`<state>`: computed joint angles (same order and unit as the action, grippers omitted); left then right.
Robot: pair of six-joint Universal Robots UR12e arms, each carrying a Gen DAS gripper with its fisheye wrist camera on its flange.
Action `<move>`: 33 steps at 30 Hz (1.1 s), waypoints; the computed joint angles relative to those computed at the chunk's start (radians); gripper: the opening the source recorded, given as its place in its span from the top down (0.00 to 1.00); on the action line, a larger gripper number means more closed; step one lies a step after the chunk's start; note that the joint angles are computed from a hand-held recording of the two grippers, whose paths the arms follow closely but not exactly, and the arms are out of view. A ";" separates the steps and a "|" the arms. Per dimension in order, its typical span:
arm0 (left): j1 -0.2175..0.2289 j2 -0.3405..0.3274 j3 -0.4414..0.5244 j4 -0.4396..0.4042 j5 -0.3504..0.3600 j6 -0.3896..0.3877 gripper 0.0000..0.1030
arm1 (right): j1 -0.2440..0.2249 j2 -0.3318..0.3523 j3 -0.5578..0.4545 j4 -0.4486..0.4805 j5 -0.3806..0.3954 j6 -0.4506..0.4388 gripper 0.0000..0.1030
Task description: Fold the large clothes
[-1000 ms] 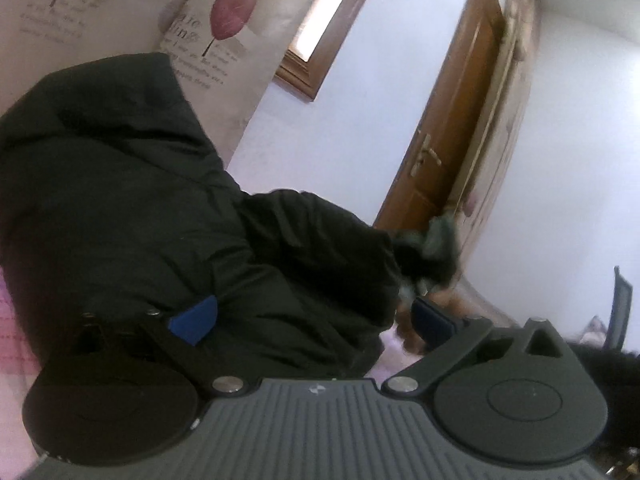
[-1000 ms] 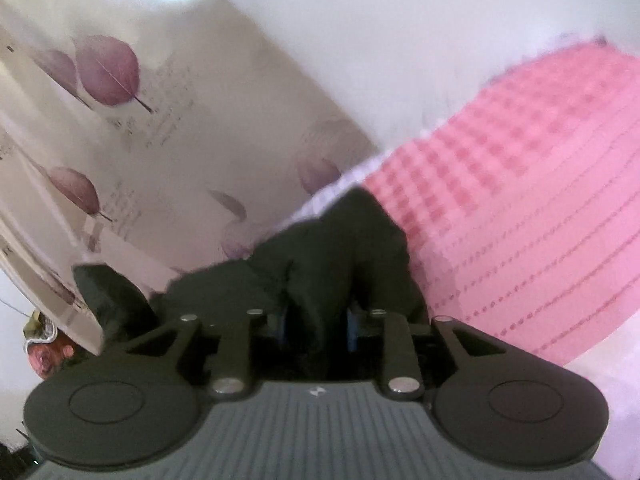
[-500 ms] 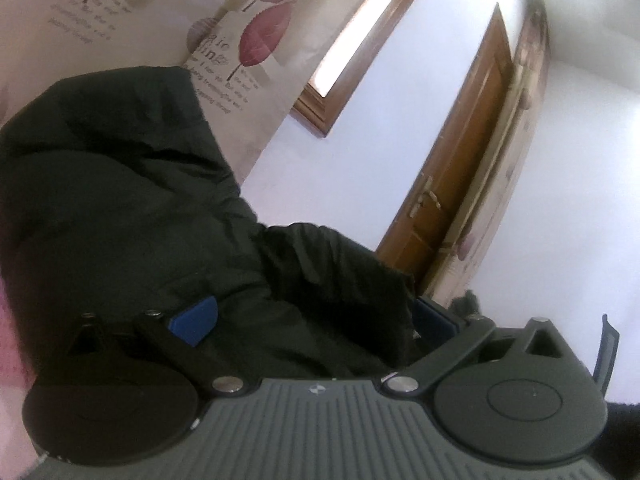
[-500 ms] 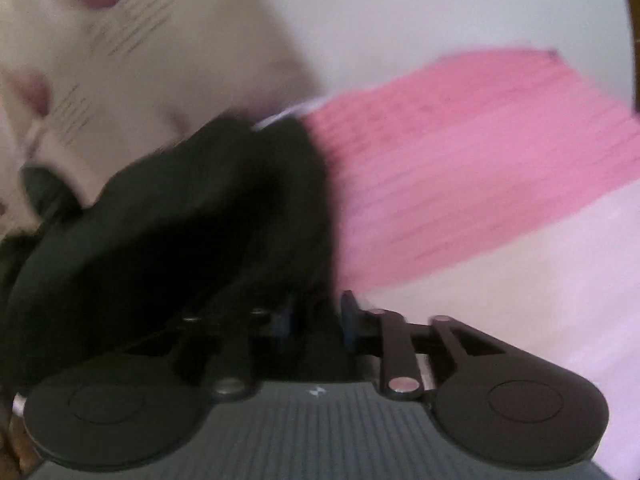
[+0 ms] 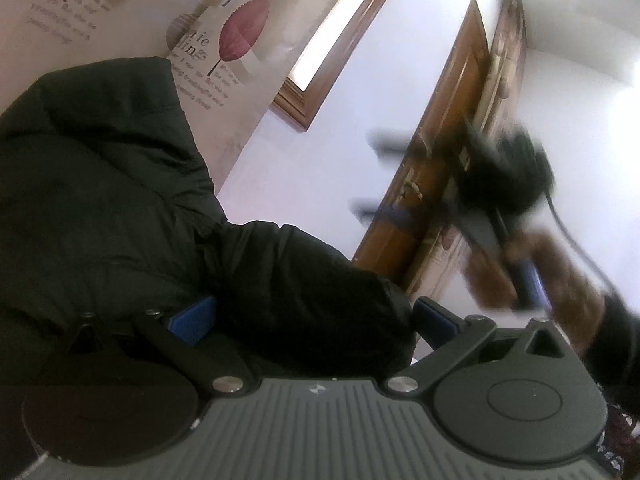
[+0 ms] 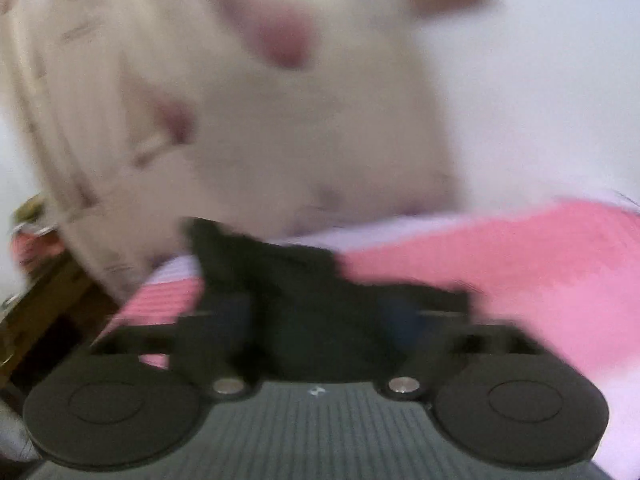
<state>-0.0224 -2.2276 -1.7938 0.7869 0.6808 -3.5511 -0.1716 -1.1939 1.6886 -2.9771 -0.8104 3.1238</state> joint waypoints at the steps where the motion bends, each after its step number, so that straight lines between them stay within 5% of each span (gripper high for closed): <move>1: 0.000 0.001 -0.002 0.001 0.001 -0.002 0.00 | 0.034 0.020 -0.057 0.092 -0.021 -0.074 0.00; 7: -0.001 0.004 -0.012 0.017 0.017 -0.012 0.00 | 0.193 0.186 -0.392 0.541 -0.231 -0.319 0.02; 9: -0.003 0.005 -0.021 0.041 0.040 -0.008 0.00 | 0.232 0.200 -0.417 0.600 -0.304 -0.454 0.78; 12: -0.003 0.010 -0.047 0.107 0.101 -0.062 0.00 | 0.257 0.160 -0.359 0.489 -0.348 -0.572 0.87; 15: -0.004 0.014 -0.074 0.221 0.169 -0.153 0.00 | 0.228 0.114 -0.300 0.336 -0.279 -0.512 0.89; 19: -0.009 0.038 -0.098 0.217 0.182 -0.154 0.00 | 0.168 0.066 -0.201 0.125 -0.204 -0.407 0.89; 26: -0.024 0.045 -0.084 0.083 0.146 -0.103 0.00 | 0.030 0.065 -0.083 -0.102 -0.024 -0.123 0.89; 33: -0.041 0.055 -0.068 -0.101 0.101 0.064 0.00 | -0.076 0.123 0.034 -0.328 0.058 0.197 0.89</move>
